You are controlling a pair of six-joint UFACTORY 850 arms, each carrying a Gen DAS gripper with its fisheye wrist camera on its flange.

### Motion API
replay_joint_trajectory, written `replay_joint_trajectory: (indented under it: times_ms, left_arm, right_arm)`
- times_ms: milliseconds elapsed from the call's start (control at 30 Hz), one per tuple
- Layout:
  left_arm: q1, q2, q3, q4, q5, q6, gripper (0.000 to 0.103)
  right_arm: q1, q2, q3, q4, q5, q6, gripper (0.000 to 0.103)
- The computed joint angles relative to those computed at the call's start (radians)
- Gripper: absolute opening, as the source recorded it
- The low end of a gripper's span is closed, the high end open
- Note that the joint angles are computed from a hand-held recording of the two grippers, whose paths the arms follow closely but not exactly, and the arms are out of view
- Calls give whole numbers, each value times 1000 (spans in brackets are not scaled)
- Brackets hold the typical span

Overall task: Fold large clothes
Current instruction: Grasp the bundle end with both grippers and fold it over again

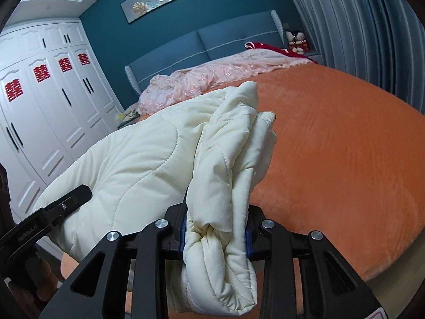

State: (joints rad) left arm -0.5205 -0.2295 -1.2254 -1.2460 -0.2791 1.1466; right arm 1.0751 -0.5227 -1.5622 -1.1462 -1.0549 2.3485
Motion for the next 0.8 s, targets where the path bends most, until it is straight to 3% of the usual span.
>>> replay_joint_trajectory:
  times_ms: [200,333,600,800]
  left_arm:
    - [58,33,0,-388,-4,434,53]
    - [108,12,-30,-527,-38,591,53]
    - [199,-112,-137,-623,-149,676,53]
    - [226,-265,-243,-569,-153,607,53]
  right_arm:
    - [-16,-76,-172,-46,-32,-166,30]
    - [-35,-152,-309,-69,-47,-292,30]
    - [-91,-291,-528,-59,-15,-474,30]
    - [-151,-419,-666,34,49,-577,30]
